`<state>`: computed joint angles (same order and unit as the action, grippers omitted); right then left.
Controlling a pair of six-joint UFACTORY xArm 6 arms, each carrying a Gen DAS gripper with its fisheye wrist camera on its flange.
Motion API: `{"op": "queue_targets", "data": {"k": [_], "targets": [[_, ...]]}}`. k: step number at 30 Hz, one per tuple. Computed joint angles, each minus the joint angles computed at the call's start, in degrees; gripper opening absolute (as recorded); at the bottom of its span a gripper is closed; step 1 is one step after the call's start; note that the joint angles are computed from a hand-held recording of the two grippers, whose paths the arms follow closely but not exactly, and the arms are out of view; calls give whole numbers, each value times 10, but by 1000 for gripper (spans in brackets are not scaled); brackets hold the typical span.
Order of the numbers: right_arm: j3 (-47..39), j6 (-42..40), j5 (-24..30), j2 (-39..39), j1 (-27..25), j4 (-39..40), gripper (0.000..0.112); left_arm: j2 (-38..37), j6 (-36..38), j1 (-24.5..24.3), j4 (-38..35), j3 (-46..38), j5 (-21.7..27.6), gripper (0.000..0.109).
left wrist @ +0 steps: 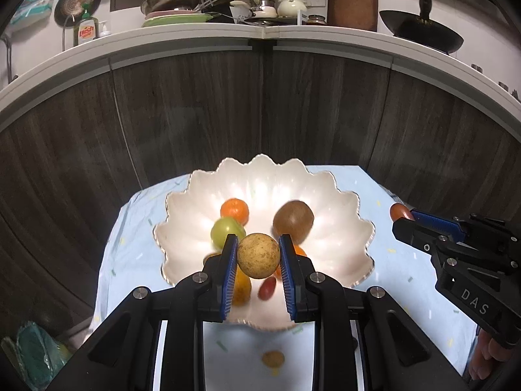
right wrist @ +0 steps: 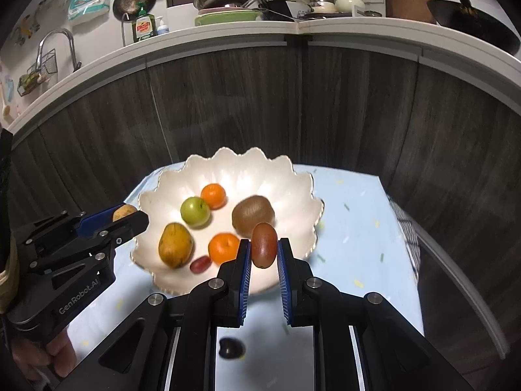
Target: Organize fruits
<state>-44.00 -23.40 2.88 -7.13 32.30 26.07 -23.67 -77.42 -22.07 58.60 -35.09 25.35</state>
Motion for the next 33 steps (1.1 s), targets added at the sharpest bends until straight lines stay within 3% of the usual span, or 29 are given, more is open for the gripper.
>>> {"op": "queue_targets", "data": {"k": [13, 28, 32, 33], "targets": [[-95, 64, 46, 93, -18, -65, 18, 98, 84, 65, -62, -48, -78, 26], [-165, 103, 130, 166, -34, -79, 18, 163, 190, 75, -176, -65, -110, 26], [-169, 127, 138, 168, -36, -101, 19, 159, 192, 77, -181, -61, -111, 42], [-169, 140, 138, 167, -37, -115, 26, 156, 185, 77, -175, -59, -111, 47]]}}
